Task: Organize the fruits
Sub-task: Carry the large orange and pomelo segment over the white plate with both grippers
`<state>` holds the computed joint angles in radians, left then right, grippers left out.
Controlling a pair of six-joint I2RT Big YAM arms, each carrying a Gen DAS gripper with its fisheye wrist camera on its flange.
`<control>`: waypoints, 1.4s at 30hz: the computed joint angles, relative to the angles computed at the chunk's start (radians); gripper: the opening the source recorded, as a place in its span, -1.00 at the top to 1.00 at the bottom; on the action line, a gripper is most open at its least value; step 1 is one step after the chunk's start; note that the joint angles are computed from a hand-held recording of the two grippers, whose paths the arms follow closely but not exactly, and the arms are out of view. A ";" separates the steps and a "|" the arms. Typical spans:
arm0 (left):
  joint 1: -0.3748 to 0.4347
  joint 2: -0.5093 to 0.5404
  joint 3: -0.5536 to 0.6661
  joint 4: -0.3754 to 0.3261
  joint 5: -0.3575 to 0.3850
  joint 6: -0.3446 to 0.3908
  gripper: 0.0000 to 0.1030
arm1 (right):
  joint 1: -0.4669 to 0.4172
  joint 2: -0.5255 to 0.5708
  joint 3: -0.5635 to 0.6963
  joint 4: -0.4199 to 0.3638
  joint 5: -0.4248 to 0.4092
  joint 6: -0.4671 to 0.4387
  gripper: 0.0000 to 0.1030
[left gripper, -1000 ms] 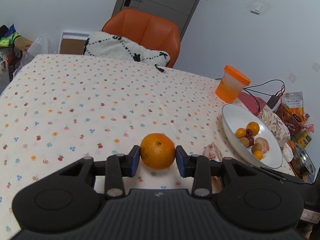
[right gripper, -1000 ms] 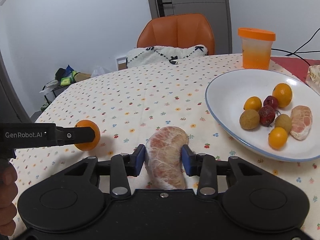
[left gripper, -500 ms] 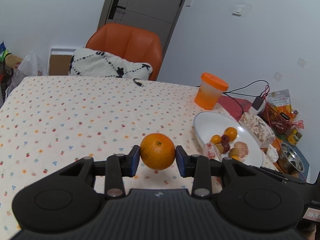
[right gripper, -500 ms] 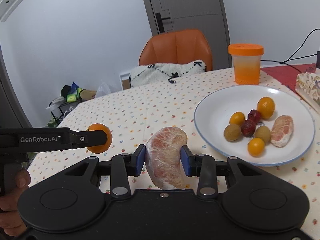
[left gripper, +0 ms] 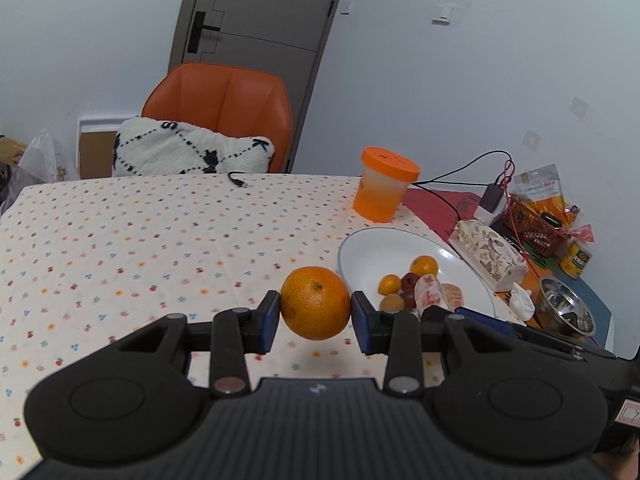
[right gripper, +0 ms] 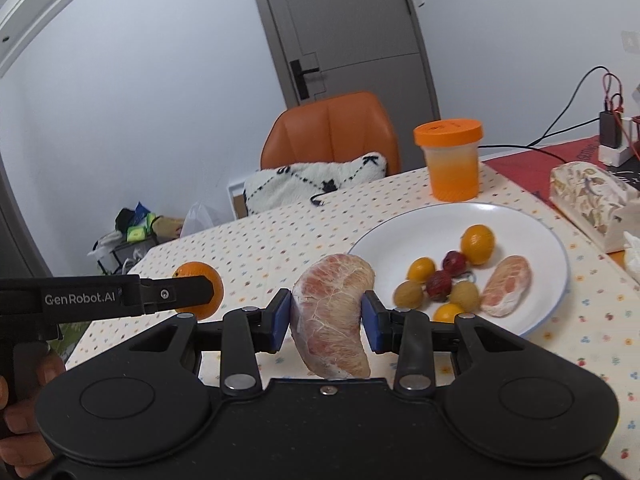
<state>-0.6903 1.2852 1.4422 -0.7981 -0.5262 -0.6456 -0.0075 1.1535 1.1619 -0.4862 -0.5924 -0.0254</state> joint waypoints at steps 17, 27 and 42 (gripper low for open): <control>-0.017 0.102 0.108 -0.005 0.005 0.036 0.29 | -0.099 0.029 0.026 0.032 -0.051 0.021 0.30; -0.002 0.172 0.173 -0.016 0.027 0.055 0.29 | -0.136 0.084 0.059 0.047 -0.059 0.037 0.30; 0.042 0.289 0.289 -0.055 0.068 0.084 0.28 | -0.160 0.199 0.140 0.059 -0.043 0.068 0.30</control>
